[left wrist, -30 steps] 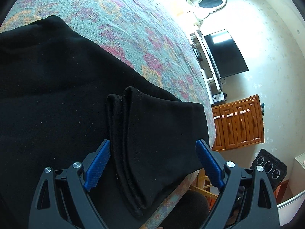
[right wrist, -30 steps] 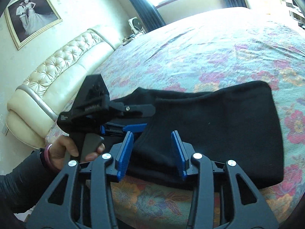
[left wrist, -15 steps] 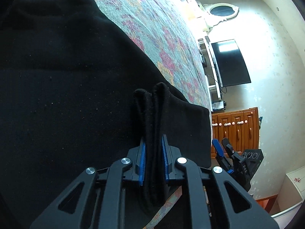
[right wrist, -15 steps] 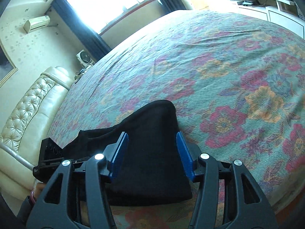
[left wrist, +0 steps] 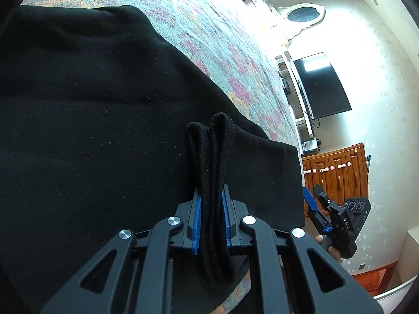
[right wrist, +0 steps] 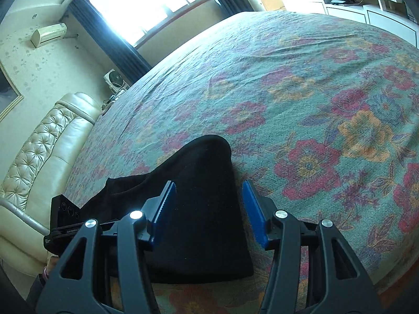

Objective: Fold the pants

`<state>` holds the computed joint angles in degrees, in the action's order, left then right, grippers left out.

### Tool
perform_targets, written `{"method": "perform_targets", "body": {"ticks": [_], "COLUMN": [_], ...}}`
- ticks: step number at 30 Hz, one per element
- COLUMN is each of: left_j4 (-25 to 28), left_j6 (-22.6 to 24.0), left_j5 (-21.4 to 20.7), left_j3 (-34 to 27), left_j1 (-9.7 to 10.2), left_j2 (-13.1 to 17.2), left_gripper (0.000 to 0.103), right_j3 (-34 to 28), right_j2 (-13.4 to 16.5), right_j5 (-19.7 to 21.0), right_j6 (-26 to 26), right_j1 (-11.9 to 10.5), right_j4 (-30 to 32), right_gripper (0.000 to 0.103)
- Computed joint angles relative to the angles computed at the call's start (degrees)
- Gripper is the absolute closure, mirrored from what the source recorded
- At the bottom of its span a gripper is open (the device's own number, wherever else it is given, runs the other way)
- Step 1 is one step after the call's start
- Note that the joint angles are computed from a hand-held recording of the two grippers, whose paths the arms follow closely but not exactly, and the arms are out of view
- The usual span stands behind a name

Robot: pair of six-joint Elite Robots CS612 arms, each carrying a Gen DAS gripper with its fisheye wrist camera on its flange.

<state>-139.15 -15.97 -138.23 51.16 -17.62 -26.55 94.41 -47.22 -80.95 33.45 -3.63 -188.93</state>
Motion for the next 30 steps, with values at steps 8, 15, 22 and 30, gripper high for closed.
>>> {"method": "perform_targets", "body": {"ticks": [8,15,22,30], "left_j4": [-1.0,-17.2,-31.4,-27.9], "left_j6": [-0.2,-4.4,-14.3,-14.0], "left_j5": [-0.6,1.7,5.6,15.3], "left_j3": [0.2,9.6,19.4,20.5], "left_j1": [0.02,2.45,8.89,13.47], "left_j2": [-0.1,-5.2,-9.4,-9.8], "left_gripper": [0.085,0.038,0.026,0.024], "right_j3": [-2.3,-0.9,-4.9,-10.3], "right_j2": [1.4,-0.8,0.1,3.2], "right_j5": [7.6,2.6,6.5,11.4], "right_j6": [-2.4,-3.1,-7.9,-11.8], "right_j1": [-0.2,1.1,4.0,7.5], "right_j4": [7.5,2.4,5.4,12.9], "right_gripper": [0.05,0.045,0.043,0.043]}}
